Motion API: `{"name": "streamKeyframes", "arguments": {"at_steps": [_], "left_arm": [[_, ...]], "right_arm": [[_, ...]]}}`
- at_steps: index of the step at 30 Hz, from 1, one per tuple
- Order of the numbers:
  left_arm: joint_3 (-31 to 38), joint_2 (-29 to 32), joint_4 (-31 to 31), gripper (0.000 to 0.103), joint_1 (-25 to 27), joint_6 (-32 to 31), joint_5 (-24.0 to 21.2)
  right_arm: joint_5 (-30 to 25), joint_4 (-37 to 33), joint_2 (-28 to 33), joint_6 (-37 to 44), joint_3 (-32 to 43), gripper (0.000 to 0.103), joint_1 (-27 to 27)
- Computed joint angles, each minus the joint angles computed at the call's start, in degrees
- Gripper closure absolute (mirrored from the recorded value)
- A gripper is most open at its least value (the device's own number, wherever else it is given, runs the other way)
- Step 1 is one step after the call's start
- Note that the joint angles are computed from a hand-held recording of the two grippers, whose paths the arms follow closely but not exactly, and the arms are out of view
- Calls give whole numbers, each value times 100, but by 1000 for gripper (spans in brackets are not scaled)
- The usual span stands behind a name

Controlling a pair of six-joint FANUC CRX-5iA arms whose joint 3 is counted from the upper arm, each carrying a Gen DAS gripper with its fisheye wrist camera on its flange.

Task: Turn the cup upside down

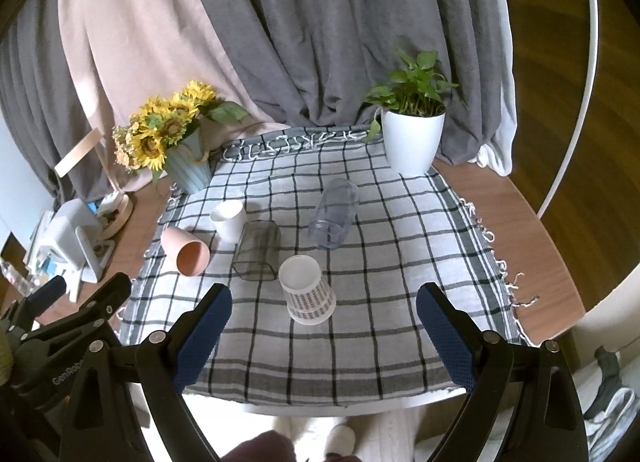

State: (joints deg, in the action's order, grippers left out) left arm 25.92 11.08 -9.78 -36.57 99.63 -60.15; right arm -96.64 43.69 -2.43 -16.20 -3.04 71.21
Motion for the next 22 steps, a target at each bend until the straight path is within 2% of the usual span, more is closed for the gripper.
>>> {"name": "streamKeyframes", "arguments": {"at_steps": [22], "left_arm": [[13, 55, 102, 0, -5, -138, -9]], "right_arm": [[3, -85, -19, 30, -8, 9, -12]]}}
